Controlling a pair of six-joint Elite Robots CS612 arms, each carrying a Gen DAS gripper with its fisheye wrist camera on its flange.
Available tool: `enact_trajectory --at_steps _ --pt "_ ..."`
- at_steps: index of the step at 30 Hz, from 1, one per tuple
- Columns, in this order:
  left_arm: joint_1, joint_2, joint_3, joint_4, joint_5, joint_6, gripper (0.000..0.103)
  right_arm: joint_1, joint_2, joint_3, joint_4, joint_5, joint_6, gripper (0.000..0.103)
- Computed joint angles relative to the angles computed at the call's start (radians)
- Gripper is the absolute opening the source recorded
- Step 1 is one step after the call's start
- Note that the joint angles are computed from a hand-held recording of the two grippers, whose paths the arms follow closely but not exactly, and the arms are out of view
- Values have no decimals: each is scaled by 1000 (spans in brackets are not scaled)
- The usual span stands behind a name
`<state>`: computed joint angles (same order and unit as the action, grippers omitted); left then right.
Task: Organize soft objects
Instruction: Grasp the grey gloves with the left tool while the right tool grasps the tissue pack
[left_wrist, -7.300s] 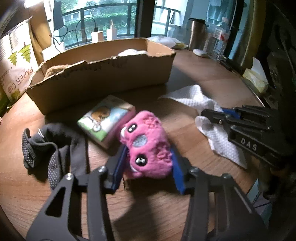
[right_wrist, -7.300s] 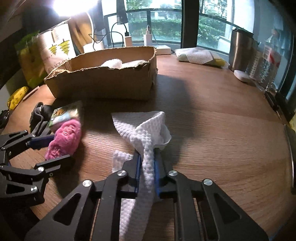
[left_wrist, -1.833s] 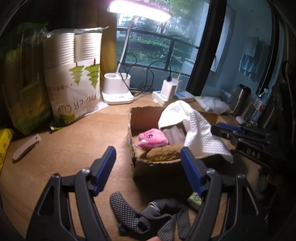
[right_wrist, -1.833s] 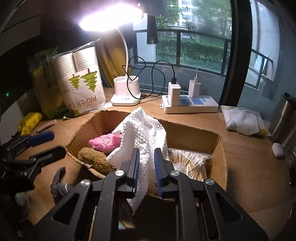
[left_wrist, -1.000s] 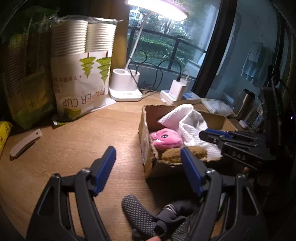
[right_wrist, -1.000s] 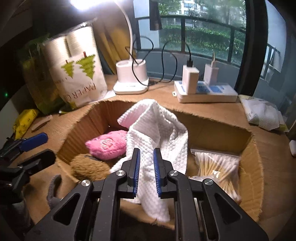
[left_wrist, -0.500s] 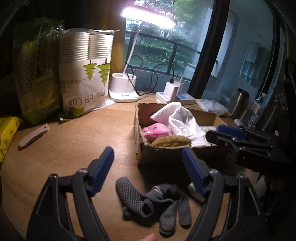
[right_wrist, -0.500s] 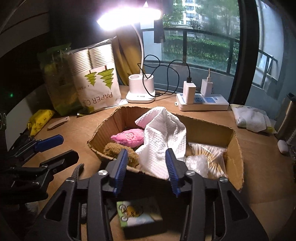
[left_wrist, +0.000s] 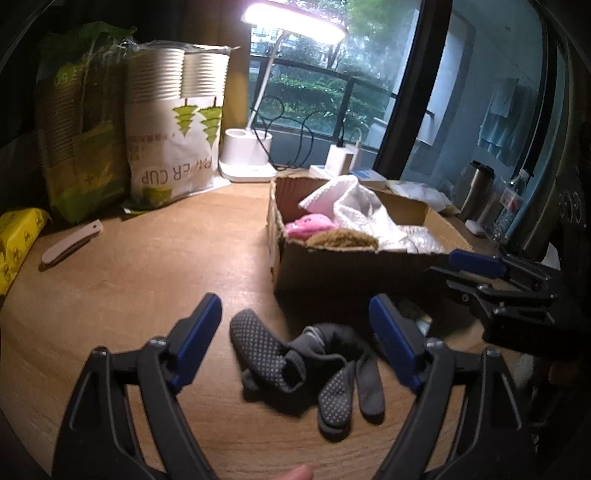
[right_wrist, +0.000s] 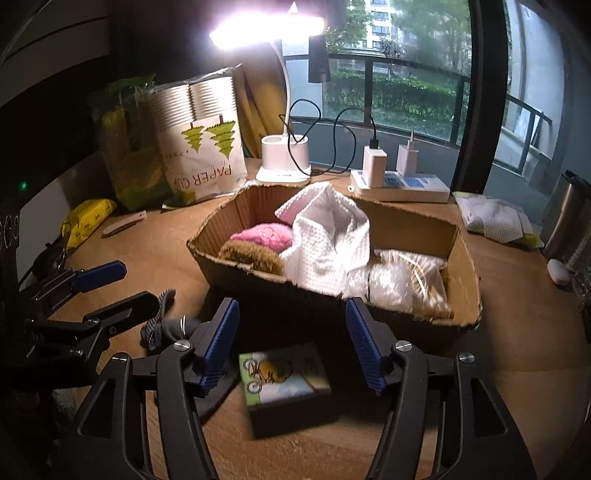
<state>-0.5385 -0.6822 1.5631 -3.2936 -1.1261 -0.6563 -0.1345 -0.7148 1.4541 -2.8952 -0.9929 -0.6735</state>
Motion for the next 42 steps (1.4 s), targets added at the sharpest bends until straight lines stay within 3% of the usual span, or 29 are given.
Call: enact_trajectory --at_steps 3,15,19,29,31,42 --pt "-3 2 2 8 -5 -8 84 -1 2 9 6 -9 -18 73" --pt "-3 18 -21 79 -34 -32 84 2 26 -11 111 -39 -82 75" --pt "0 25 -40 118 -41 -37 84 6 32 -25 148 -51 -109 80" --pt "2 37 -80 200 -44 -25 84 4 47 -51 197 -64 -145 80" --pt "2 40 -89 218 -45 -25 84 1 46 -52 206 -59 -149 71" --pt "-1 60 -159 378 -47 -10 84 -31 48 -56 185 -40 -105 71"
